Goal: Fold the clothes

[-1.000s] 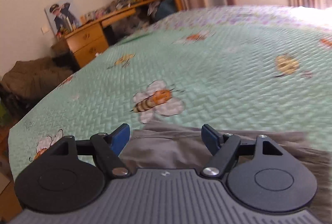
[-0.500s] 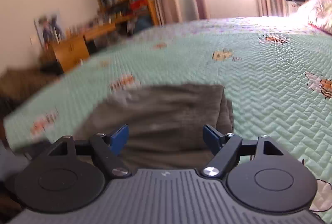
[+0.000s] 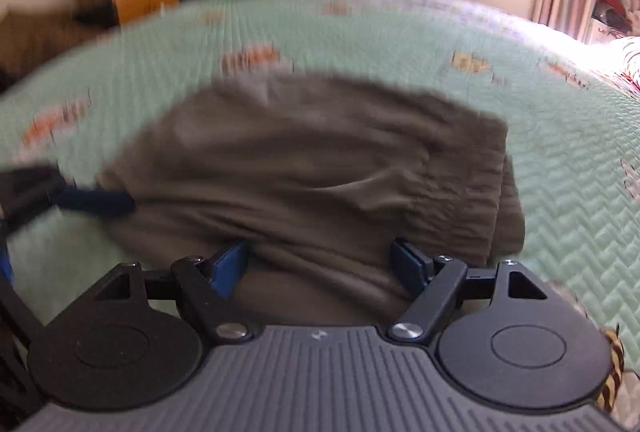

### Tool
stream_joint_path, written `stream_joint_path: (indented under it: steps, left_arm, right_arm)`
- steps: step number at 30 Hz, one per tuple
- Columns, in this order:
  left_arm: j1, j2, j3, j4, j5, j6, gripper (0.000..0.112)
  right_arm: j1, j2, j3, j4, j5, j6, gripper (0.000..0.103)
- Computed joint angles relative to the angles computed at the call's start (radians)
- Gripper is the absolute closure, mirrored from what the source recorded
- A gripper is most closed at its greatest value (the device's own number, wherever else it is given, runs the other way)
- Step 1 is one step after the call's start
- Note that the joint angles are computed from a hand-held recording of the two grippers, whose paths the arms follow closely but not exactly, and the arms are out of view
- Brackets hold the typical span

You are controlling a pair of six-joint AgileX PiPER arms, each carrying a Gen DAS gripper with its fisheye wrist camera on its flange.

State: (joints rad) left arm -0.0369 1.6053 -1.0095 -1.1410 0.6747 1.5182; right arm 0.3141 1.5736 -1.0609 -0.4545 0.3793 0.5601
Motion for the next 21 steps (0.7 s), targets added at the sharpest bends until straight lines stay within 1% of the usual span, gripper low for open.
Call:
stream_joint_path:
  steps: [1,3,4,5,6,7,8,10,11,12,13,14,15,16,17,19,20,21]
  left_arm:
    - [0.007,-0.016,0.030,-0.030,-0.001,0.049,0.010]
    - [0.027,-0.041,0.066,-0.080,0.025,0.112,0.010]
    - [0.035,-0.048,0.076,-0.108,0.040,0.137,0.010]
    - [0.036,-0.056,0.080,-0.141,0.045,0.162,0.010]
    - [0.029,-0.065,0.086,-0.178,0.037,0.192,0.010]
    - [0.018,-0.066,0.082,-0.198,0.026,0.208,0.010]
    - [0.007,-0.066,0.077,-0.218,0.015,0.225,0.010]
    - [-0.010,-0.035,0.031,-0.196,0.014,0.185,0.010]
    - [-0.012,-0.016,0.012,-0.195,0.025,0.170,0.010]
    - [-0.015,0.008,-0.008,-0.182,0.038,0.145,0.010]
    - [-0.020,0.031,-0.025,-0.153,0.043,0.109,0.010]
    - [-0.028,0.048,-0.026,-0.141,0.029,0.090,0.010]
    - [-0.031,0.054,-0.010,-0.164,0.014,0.111,0.010]
    - [-0.027,0.050,0.016,-0.213,0.011,0.172,0.010]
    - [-0.026,0.045,0.030,-0.235,0.009,0.205,0.010]
    - [-0.022,0.042,0.026,-0.222,0.021,0.192,0.010]
    - [-0.016,0.040,0.023,-0.216,0.033,0.183,0.010]
    - [-0.001,0.029,0.025,-0.223,0.060,0.188,0.010]
  right_arm:
    - [0.017,-0.035,0.042,-0.063,-0.007,0.059,0.024]
    - [0.044,-0.103,0.108,-0.170,-0.017,0.167,0.024]
    - [0.047,-0.144,0.140,-0.231,-0.050,0.228,0.024]
    - [0.048,-0.168,0.149,-0.286,-0.073,0.279,0.024]
    - [0.045,-0.162,0.122,-0.303,-0.084,0.290,0.024]
    - [0.037,-0.157,0.090,-0.282,-0.096,0.261,0.024]
    - [0.025,-0.150,0.055,-0.223,-0.111,0.192,0.024]
    - [-0.001,-0.065,-0.056,-0.025,-0.132,-0.008,0.024]
    - [-0.009,-0.013,-0.117,0.057,-0.122,-0.108,0.024]
    - [-0.021,0.052,-0.188,0.132,-0.096,-0.208,0.024]
    - [-0.029,0.117,-0.262,0.171,-0.065,-0.272,0.024]
    - [-0.037,0.184,-0.343,0.210,-0.029,-0.334,0.024]
    - [-0.059,0.248,-0.427,0.289,0.016,-0.409,0.024]
    - [-0.081,0.318,-0.527,0.358,0.074,-0.462,0.024]
    - [-0.102,0.387,-0.627,0.409,0.127,-0.497,0.024]
    - [-0.142,0.496,-0.800,0.472,0.233,-0.513,0.024]
    - [-0.161,0.535,-0.860,0.491,0.262,-0.503,0.024]
    - [-0.171,0.545,-0.880,0.502,0.274,-0.475,0.024]
